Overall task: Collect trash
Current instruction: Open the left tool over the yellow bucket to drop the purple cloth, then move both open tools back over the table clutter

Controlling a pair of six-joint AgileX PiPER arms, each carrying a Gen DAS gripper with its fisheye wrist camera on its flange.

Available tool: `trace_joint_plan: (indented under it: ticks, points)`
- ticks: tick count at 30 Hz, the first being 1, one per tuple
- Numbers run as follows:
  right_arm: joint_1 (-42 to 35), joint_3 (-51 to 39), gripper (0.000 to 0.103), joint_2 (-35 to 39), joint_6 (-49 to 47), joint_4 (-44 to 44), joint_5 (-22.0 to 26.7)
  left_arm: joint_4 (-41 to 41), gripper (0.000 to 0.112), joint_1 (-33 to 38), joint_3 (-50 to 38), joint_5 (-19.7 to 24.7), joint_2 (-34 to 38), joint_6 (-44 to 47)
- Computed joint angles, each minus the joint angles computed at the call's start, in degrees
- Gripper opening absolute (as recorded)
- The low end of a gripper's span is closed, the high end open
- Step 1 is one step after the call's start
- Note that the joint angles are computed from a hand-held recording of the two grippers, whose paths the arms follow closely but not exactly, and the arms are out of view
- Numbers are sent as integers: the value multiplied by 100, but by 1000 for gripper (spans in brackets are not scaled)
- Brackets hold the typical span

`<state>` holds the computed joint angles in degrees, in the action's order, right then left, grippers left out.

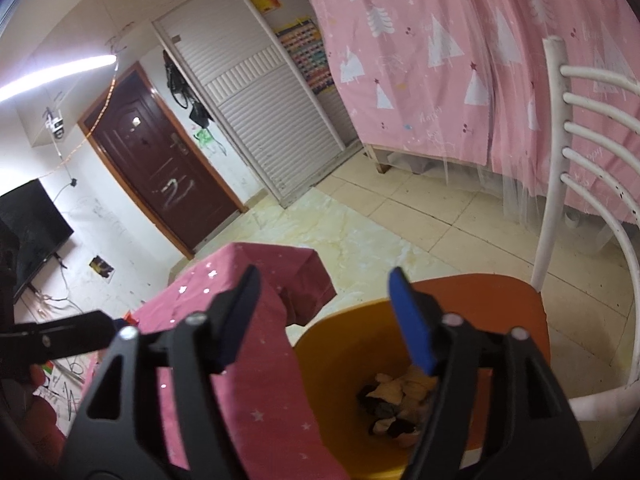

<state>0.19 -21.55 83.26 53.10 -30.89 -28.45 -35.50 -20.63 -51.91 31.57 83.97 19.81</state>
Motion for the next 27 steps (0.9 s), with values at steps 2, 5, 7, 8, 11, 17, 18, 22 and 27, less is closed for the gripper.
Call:
trace_joint_plan:
  ticks: [2, 5, 7, 8, 11, 17, 18, 22, 27]
  points:
    - [452, -60, 66, -89, -377, 469, 211, -159, 60, 259, 123, 65, -192, 242]
    - [1167, -207, 66, -120, -962, 1176, 457, -281, 60, 697, 335, 149, -537, 538]
    - [1591, -346, 66, -77, -1367, 1658, 628, -269, 61, 1002, 460, 202, -766, 660]
    - [1751, -437, 67, -42, -1488, 1795, 714, -325, 61, 1217, 503, 273, -884, 804]
    - [2123, -679, 71, 110, -1604, 1983, 848, -760, 65, 2028, 596, 684, -1191, 1464]
    - [2896, -1336, 71, 480, -2189, 2609, 1227, -1115, 69, 3563, 584, 1337, -1618, 2328]
    - [3040, -1467, 71, 555, -2371, 2797, 1296, -1138, 69, 3832, 563, 1448, -1660, 2453]
    - [3482, -1919, 71, 824, -2935, 3356, 1536, -1108, 69, 4689, 481, 1653, -1719, 2792]
    - [3873, -2424, 72, 1136, -3674, 4033, 1833, -1063, 69, 5496, 376, 1826, -1648, 3185]
